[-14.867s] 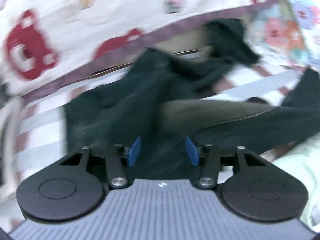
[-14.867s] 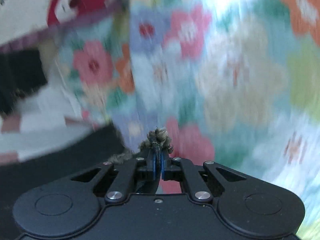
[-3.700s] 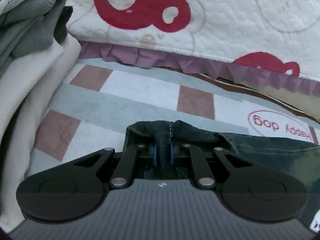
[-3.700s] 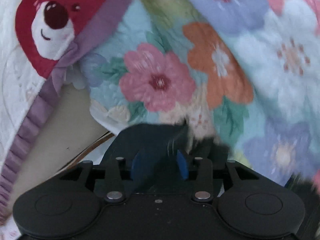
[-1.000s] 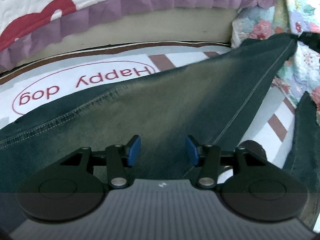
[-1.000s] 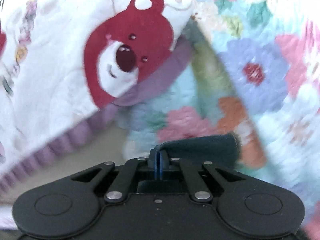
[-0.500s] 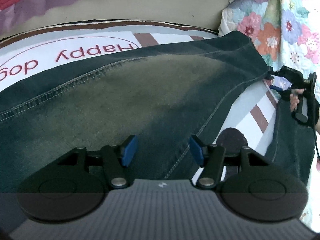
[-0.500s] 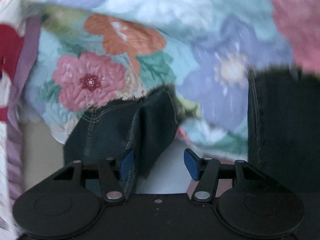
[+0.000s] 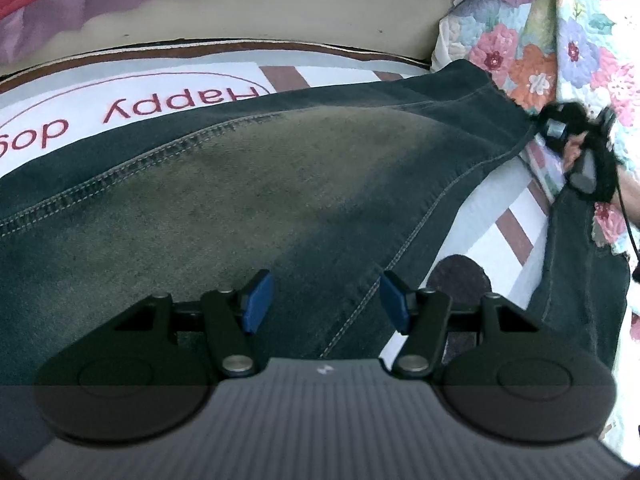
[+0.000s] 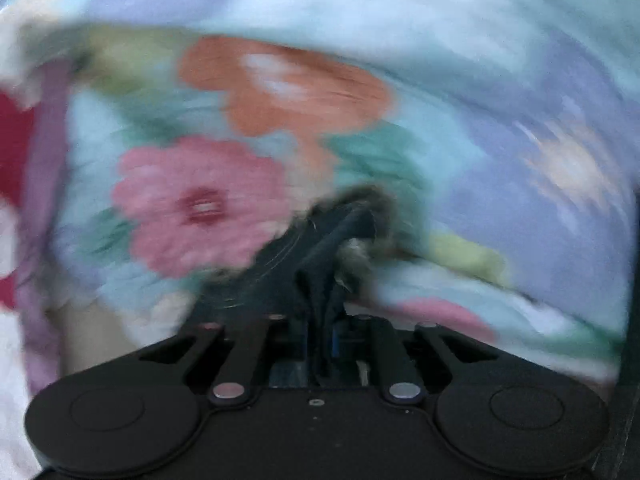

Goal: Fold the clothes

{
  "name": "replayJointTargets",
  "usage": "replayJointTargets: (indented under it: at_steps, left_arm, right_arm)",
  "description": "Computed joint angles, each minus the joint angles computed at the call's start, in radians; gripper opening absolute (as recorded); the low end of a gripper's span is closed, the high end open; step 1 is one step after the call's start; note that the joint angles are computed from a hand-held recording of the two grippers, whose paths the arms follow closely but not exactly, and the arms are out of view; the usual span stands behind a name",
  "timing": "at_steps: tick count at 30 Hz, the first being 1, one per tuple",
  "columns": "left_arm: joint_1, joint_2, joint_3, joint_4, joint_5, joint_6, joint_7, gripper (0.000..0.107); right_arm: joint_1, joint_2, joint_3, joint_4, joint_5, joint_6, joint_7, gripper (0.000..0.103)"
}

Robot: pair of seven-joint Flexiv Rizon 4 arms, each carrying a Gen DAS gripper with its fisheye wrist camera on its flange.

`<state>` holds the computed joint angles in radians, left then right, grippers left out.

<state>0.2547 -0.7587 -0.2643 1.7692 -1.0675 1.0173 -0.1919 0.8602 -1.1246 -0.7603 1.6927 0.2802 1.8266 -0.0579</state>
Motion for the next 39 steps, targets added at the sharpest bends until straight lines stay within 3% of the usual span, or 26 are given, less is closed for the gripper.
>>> replayJointTargets:
  at_steps: [3, 6, 8, 9, 11, 13, 17, 21, 24, 27, 31, 35, 38, 39]
  left_arm:
    - [0.002, -0.001, -0.001, -0.003, -0.006, 0.001, 0.003, 0.058]
    - [0.006, -0.004, -0.011, -0.008, -0.026, 0.007, 0.023, 0.058]
    - [0.008, -0.006, -0.015, -0.011, -0.036, 0.001, 0.032, 0.058]
    - [0.007, -0.007, -0.014, -0.013, -0.036, -0.005, 0.033, 0.058]
    - [0.001, -0.006, 0.0, -0.017, -0.012, -0.026, 0.019, 0.058]
    - [0.003, -0.009, 0.018, -0.029, 0.035, -0.086, -0.018, 0.059]
    - [0.005, -0.011, 0.032, -0.036, 0.078, -0.141, -0.048, 0.061]
    - [0.022, -0.009, 0.028, -0.048, 0.069, -0.178, -0.063, 0.061]
    - [0.014, 0.001, 0.019, -0.046, 0.006, -0.074, -0.012, 0.061]
    - [-0.003, -0.006, 0.015, -0.066, -0.029, 0.058, 0.041, 0.063]
    - [-0.007, -0.055, 0.03, -0.139, 0.036, 0.144, -0.015, 0.063]
    - [0.025, -0.081, 0.031, -0.175, 0.114, 0.131, -0.126, 0.063]
    - [0.048, -0.087, 0.021, -0.174, 0.15, 0.124, -0.181, 0.063]
    - [0.053, -0.088, 0.015, -0.17, 0.157, 0.127, -0.191, 0.063]
  right_arm:
    - [0.096, 0.059, -0.136, 0.056, -0.148, -0.031, -0.21, 0.011]
    - [0.201, -0.031, -0.326, 0.087, -0.127, 0.021, -0.314, 0.008]
    - [0.19, -0.088, -0.36, 0.083, -0.099, 0.05, -0.354, 0.012]
    - [0.175, -0.085, -0.342, 0.069, -0.081, -0.004, -0.395, 0.033]
    - [0.157, -0.041, -0.299, 0.057, -0.151, -0.262, -0.345, 0.054]
    - [0.132, 0.0, -0.238, 0.046, -0.142, -0.394, -0.252, 0.053]
    - [0.138, -0.01, -0.204, 0.077, -0.095, -0.342, -0.105, 0.054]
    - [0.076, 0.035, -0.144, 0.031, -0.183, -0.299, -0.139, 0.054]
    - [-0.038, 0.078, -0.037, -0.091, -0.26, -0.286, -0.168, 0.059]
    - [-0.201, 0.102, 0.147, -0.282, -0.386, -0.386, -0.258, 0.07]
    - [-0.357, 0.037, 0.349, -0.573, -0.541, -0.668, -0.426, 0.07]
    - [-0.42, -0.037, 0.432, -0.745, -0.625, -0.877, -0.505, 0.07]
    - [-0.456, -0.054, 0.472, -0.77, -0.64, -0.881, -0.476, 0.07]
    - [-0.467, -0.05, 0.488, -0.75, -0.642, -0.824, -0.469, 0.047]
